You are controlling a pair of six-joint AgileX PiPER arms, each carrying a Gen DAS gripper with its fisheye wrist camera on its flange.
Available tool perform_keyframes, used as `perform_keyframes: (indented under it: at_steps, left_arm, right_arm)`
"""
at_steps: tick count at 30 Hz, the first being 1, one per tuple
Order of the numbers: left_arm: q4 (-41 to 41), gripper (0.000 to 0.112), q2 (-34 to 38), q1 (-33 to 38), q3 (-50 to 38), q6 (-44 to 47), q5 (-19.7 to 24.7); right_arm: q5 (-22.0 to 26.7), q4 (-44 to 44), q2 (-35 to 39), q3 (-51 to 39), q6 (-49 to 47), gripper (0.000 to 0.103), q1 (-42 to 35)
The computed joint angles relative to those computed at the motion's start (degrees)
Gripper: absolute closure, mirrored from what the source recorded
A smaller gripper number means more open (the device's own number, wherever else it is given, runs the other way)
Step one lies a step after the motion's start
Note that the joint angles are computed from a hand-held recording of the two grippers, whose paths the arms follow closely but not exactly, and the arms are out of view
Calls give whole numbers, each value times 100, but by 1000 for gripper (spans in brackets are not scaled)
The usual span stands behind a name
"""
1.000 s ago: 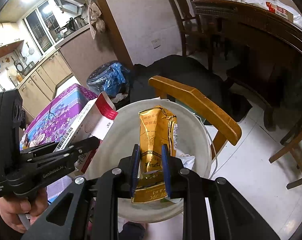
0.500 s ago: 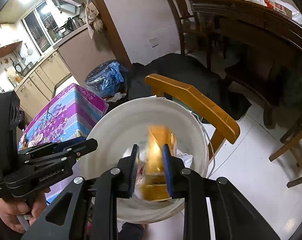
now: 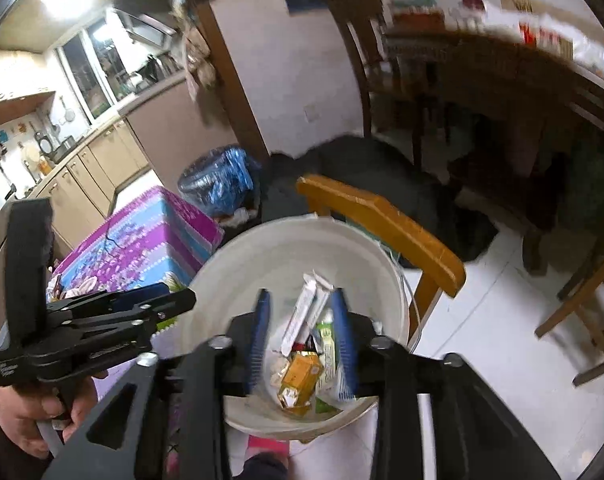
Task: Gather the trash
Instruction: 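Move both tools back over the table toward the remaining trash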
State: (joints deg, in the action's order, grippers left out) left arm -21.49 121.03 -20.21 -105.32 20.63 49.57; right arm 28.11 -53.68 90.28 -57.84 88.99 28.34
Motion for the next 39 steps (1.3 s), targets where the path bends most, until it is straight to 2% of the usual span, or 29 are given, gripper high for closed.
perform_keyframes:
  at_steps: [2,3,4,8,11,16,22,27,31,37,39]
  left_arm:
    - [49,63,-311,36,461,113,-350]
    - [37,61,-464,78,697,224,-516]
    - [18,60,-611,133,923,327,-676]
    - [-19,58,-961,391,1436,526,-1045]
    - [-189,55,-1155,642,1673,724,-1137]
    - [-424,45,-1473,943,2073,1094,-1388]
    - [-906,30,-1806,1309,2488,1754,-1660]
    - [-1405,27,-2003,1853,2805,2550,-1694]
    - [-1737,27,-1875,2665,2810,3004,-1597]
    - [-1683,27,-1165,4145,1925,2865,-1177]
    - [-1512,27,-745,4588,1266,2505,-903]
  right_arm:
    - [513,-792,-126,81,778,47,514]
    - [733,-1029,-152,96,995,45,712]
    - [1182,-1410,-161,116,1346,38,1100]
    - [2099,-2109,-170,218,2117,14,1898]
    - [2786,-2395,-71,173,2510,5,2408]
    - [3298,-2473,151,-90,2507,5,2826]
    - [3265,-2506,404,-416,2492,5,2996]
    - [3149,-2665,687,-724,2600,5,3233]
    - [2735,-2734,1064,-942,2744,5,3372]
    - [2032,-2718,1778,-1431,2900,5,3392]
    - [1831,-2697,1967,-1578,2933,5,3360]
